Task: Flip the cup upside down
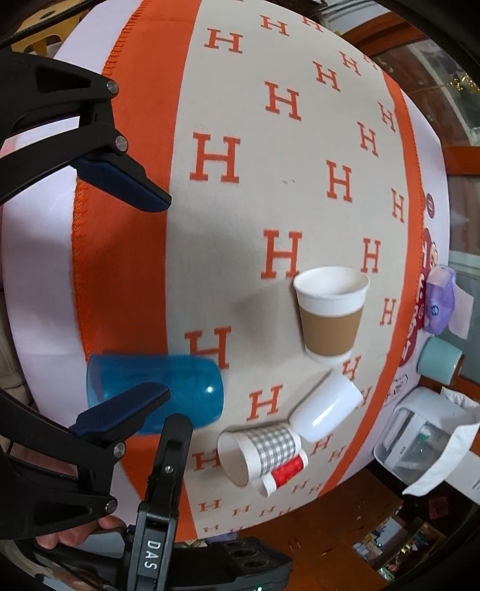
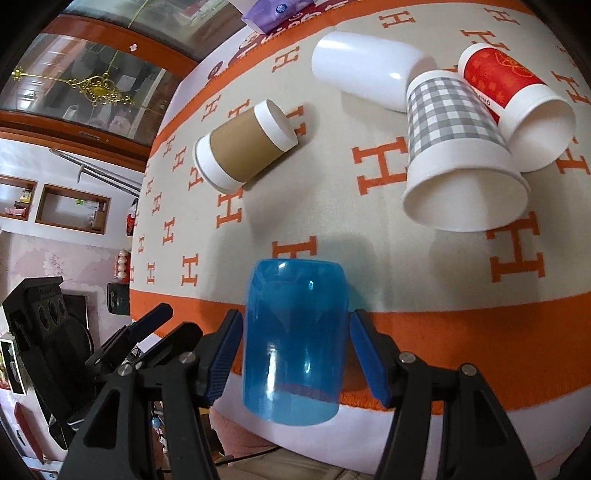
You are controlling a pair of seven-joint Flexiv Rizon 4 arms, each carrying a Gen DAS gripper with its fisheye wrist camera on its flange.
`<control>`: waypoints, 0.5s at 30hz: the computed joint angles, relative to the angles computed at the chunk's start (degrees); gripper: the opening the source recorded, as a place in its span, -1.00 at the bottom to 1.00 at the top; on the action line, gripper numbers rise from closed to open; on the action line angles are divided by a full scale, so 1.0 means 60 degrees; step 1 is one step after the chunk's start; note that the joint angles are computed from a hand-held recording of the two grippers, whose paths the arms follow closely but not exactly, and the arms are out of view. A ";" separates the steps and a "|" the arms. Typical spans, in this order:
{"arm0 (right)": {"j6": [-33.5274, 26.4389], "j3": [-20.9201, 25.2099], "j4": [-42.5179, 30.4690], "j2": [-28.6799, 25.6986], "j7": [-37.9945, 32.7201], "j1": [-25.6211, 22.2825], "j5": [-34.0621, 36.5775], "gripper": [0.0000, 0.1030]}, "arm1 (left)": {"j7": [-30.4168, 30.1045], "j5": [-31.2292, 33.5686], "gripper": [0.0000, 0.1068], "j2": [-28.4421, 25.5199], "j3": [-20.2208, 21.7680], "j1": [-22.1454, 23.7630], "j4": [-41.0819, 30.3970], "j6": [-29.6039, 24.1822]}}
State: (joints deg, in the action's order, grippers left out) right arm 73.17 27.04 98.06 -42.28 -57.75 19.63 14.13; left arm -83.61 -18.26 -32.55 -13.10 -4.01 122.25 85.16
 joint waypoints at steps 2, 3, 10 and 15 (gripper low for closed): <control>-0.0087 0.0034 -0.0101 -0.0107 -0.0032 -0.0042 0.0021 0.18 | -0.0101 0.0047 0.73 -0.0079 0.0201 -0.0149 -0.0108 -0.0103; -0.0106 0.0072 -0.0148 -0.0160 -0.0070 -0.0079 0.0054 0.18 | -0.0120 0.0055 0.73 -0.0129 0.0237 -0.0167 -0.0159 -0.0158; -0.0287 0.0241 -0.0463 -0.0428 -0.0471 -0.0193 0.0203 0.30 | -0.0121 0.0009 0.73 -0.0423 0.0235 -0.0112 -0.0380 -0.0359; -0.0405 0.0371 -0.0734 -0.0654 -0.0806 -0.0217 0.0336 0.31 | -0.0104 -0.0020 0.73 -0.0496 0.0211 -0.0042 -0.0394 -0.0372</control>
State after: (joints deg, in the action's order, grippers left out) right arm 70.74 29.27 93.66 -46.20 -62.58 18.32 16.15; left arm -84.24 -18.38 -35.53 -11.83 -4.27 119.89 82.93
